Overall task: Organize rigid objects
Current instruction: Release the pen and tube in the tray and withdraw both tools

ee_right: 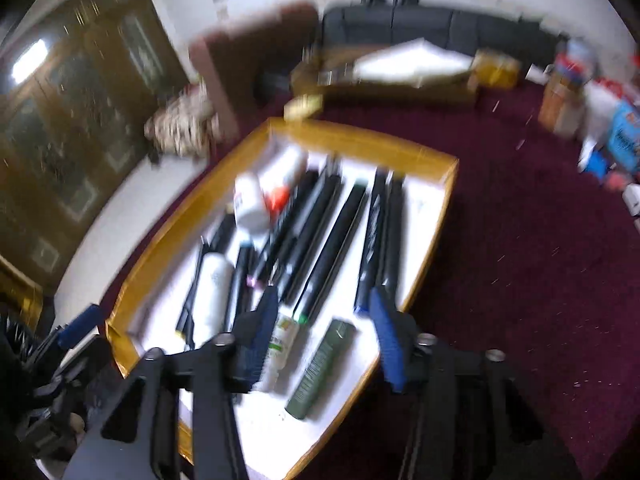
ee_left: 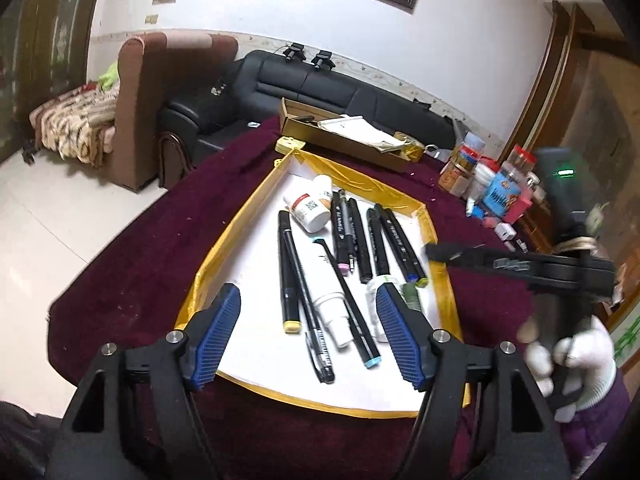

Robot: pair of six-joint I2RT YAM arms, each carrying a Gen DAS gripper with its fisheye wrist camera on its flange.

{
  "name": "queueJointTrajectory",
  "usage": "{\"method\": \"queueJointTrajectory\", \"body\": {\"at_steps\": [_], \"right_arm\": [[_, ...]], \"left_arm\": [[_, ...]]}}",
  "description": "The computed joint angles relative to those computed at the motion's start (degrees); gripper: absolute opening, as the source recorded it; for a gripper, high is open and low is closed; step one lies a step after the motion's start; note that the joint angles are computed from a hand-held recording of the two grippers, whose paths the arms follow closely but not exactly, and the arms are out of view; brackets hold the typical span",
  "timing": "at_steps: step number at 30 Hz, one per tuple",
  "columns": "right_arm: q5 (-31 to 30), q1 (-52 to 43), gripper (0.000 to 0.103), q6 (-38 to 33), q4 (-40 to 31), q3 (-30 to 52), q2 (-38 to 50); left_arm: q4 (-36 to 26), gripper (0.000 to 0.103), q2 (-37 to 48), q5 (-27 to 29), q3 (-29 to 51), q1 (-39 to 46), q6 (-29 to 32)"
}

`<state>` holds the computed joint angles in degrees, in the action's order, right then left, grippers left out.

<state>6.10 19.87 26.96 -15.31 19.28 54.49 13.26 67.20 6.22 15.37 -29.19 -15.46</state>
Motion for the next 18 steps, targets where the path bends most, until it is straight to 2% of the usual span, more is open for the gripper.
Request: {"method": "queueJointTrajectory", "body": {"at_steps": [1,3,7,10,18], "right_arm": [[2.2,1.2,0.052,0.7,-1.1,-1.5,-4.2],[5.9,4.2,0.053,2.8,-3.2,-3.0,-8.9],[9.2,6.4,0.054,4.6,-6.4,-5.5,-15.7],[13.1,11.3,0.054,8.4,-5.9,-7.1,-15.6],[12.6,13.2,0.055,11.8,-12.6,-10.3,-25.4]], "left_arm": [[-0.3,0.07,0.3,-2.0,0.2,-1.1,0.1],[-0.9,0.07,1.3,-5.9,0.9,-3.4,-0.1],[-2.6,0.07,2.9,-11.9,2.4,-7.0,-1.1],[-5.0,0.07,4.1,-15.9,4.0,-9.6,-1.8],[-8.9,0.072,5.6,-22.6,6.5,-16.4,-3.2]]}}
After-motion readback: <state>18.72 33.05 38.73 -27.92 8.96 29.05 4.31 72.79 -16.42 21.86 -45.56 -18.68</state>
